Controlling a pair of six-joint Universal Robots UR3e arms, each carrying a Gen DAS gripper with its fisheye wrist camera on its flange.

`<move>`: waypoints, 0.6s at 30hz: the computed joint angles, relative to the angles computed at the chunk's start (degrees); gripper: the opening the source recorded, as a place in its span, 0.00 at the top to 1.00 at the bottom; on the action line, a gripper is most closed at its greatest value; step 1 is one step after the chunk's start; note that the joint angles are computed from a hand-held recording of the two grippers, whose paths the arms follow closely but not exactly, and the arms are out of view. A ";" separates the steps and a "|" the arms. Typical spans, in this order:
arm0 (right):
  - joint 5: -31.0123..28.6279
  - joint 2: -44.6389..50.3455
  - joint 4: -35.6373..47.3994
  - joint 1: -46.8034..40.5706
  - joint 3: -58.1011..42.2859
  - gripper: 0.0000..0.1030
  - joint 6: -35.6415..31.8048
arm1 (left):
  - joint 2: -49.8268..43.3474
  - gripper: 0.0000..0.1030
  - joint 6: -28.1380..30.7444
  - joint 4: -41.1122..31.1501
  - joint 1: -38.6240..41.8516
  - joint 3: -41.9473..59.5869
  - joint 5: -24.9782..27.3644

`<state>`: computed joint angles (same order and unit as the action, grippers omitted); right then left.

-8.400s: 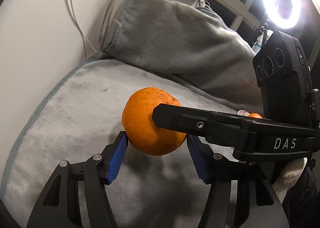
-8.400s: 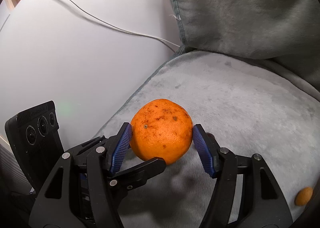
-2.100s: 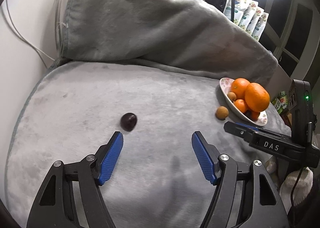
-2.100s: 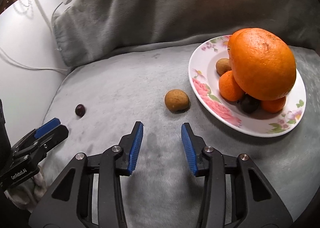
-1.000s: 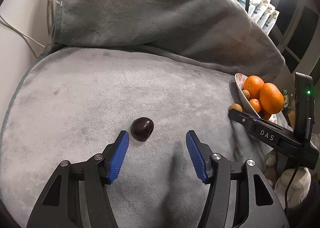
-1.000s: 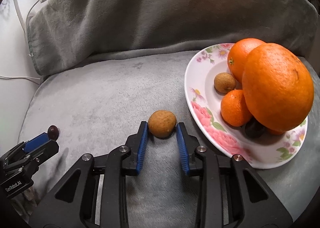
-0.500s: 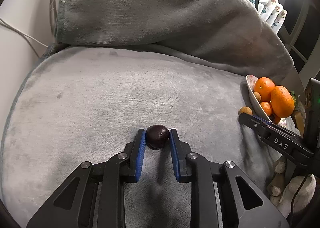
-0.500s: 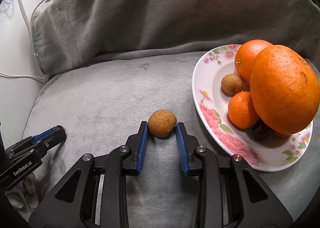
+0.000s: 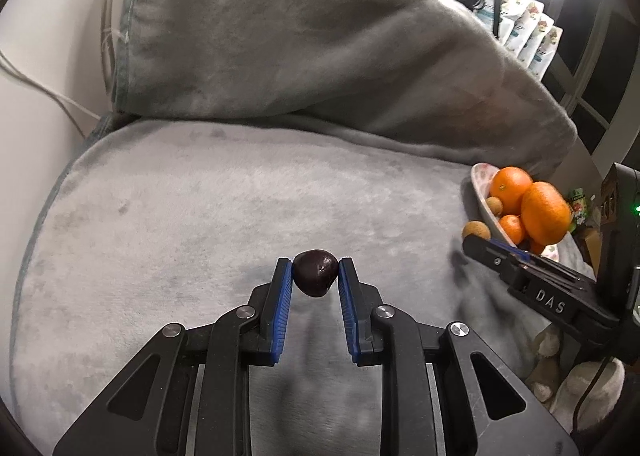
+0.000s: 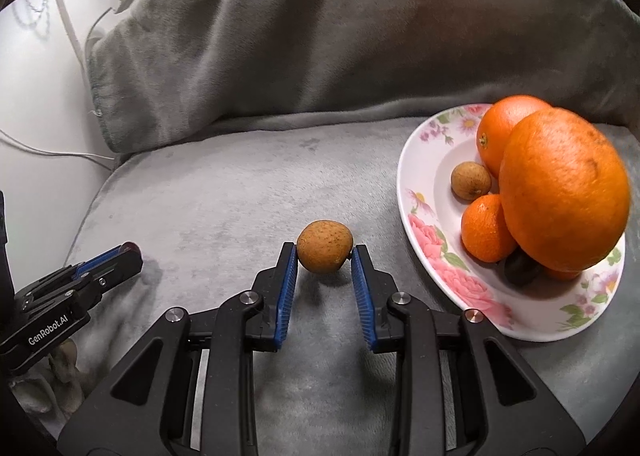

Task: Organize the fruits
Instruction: 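Carry the dark plum and kiwi over the plate with both tools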

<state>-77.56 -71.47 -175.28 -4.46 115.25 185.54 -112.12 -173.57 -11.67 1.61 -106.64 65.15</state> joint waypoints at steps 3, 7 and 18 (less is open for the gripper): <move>1.18 -2.57 -0.54 -0.86 2.36 0.72 -0.77 | 1.44 0.79 -0.46 1.07 -0.96 -0.77 0.66; 2.68 -6.17 -1.54 -2.63 5.75 0.72 -2.46 | 1.94 0.79 -2.47 2.14 -2.43 -0.46 1.02; 9.88 -19.54 -0.34 -10.31 15.56 0.72 -8.82 | 5.10 0.79 -7.30 6.79 -6.65 -2.23 1.84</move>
<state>-67.69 -91.01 -175.61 -14.78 130.80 176.71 -107.02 -180.87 -4.88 -5.04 -108.87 66.99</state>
